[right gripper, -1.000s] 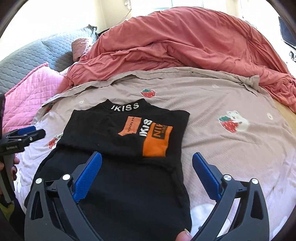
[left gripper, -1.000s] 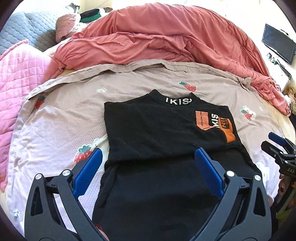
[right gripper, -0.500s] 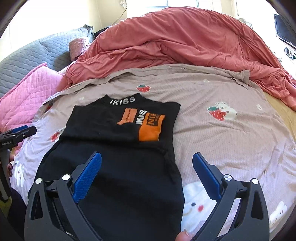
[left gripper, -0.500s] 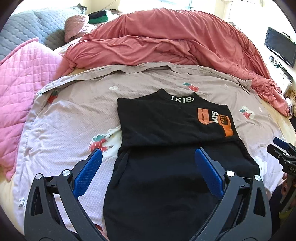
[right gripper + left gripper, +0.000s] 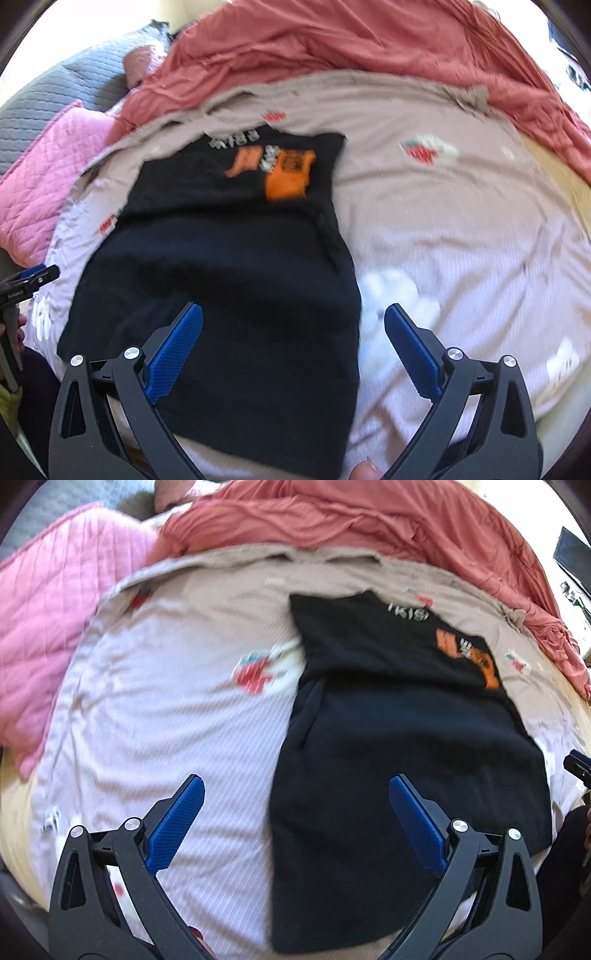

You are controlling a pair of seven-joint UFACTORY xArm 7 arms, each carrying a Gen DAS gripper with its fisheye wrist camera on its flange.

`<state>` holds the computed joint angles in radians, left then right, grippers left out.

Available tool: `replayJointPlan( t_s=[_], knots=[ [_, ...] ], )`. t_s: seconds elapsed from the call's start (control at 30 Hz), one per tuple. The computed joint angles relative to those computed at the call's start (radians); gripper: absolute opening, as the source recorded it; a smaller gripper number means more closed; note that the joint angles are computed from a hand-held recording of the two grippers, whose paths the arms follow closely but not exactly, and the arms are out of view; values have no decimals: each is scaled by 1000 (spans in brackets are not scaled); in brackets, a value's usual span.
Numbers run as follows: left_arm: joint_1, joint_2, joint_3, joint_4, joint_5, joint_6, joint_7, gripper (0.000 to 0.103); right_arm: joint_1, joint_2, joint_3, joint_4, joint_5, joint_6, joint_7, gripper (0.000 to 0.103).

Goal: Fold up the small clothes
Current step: 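Grasp the shirt hem with the left tool while the right tool grasps the hem, then lift the hem with both tools and fold it toward the collar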

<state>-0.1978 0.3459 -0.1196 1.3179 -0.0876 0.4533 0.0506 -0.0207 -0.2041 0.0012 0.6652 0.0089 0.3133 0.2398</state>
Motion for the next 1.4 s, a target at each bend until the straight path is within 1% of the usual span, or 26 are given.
replayJointPlan(
  t_s=[0.13, 0.23, 0.3, 0.43, 0.53, 0.57, 0.6, 0.63, 0.67, 0.7, 0.73, 0.77, 0.8, 0.83, 0.87, 0.97, 1.03, 1.13, 1.2, 1.23, 1.3, 1.33, 1.4],
  knots=[
    [43, -32, -25, -57, -81, 39, 54, 94, 2, -43, -6, -35, 25, 64, 8, 98],
    [48, -50, -28, -86, -116, 72, 73, 93, -12, -62, 12, -47, -6, 122, 50, 98],
    [37, -64, -22, -110, -108, 72, 76, 93, -23, -56, 29, -38, -44, 176, 87, 98],
    [39, -56, -25, -113, -137, 109, 96, 82, -8, -22, 23, -26, -57, 223, 90, 98],
    [45, -35, -23, -103, -165, 131, 96, 77, 6, 14, 8, -11, -28, 240, 69, 97],
    [48, -30, -23, -102, -173, 138, 98, 73, 9, 24, 4, -7, -16, 248, 62, 97],
    [47, -24, -21, -100, -173, 145, 94, 70, 14, 39, -3, -2, 8, 260, 44, 90],
    [47, -16, -20, -97, -173, 154, 92, 63, 17, 49, -9, 4, 29, 270, 27, 80],
    [48, -13, -23, -97, -178, 157, 96, 53, 16, 57, -9, 11, 34, 282, 25, 64],
    [51, -11, -27, -97, -187, 158, 106, 48, 12, 54, -6, 8, 23, 281, 38, 52],
    [55, -9, -33, -96, -199, 157, 120, 37, 11, 38, -6, -2, 26, 269, 39, 45],
    [60, -11, -40, -97, -215, 158, 137, 26, 5, 19, 2, -12, -3, 261, 63, 34],
    [64, -16, -45, -100, -229, 158, 153, 22, 3, 1, 3, -20, -11, 254, 67, 28],
    [66, -21, -48, -103, -240, 157, 167, 13, 4, -11, 0, -28, -4, 247, 63, 25],
    [66, -26, -49, -106, -248, 157, 178, 10, 2, -24, -3, -37, -1, 238, 63, 21],
    [62, -32, -42, -106, -253, 164, 185, 8, 5, -45, -12, -50, 22, 232, 40, 20],
    [62, -28, -39, -100, -260, 173, 185, 9, -3, -47, -7, -51, 12, 235, 49, 20],
    [58, -24, -32, -95, -254, 182, 176, 13, -23, -65, 10, -60, -39, 210, 95, 20],
    [55, -19, -29, -91, -246, 190, 170, 13, -31, -60, 14, -59, -65, 192, 106, 21],
    [53, -16, -29, -88, -242, 191, 167, 14, -24, -41, 8, -45, -56, 197, 93, 22],
    [51, -15, -28, -86, -237, 192, 165, 14, -19, -12, 4, -26, -51, 229, 82, 31],
    [49, -15, -28, -88, -233, 191, 164, 13, -17, 15, 4, -9, -50, 250, 79, 32],
    [49, -18, -30, -90, -233, 184, 167, 4, -6, 47, -11, 11, -7, 277, 42, 32]
  ],
)
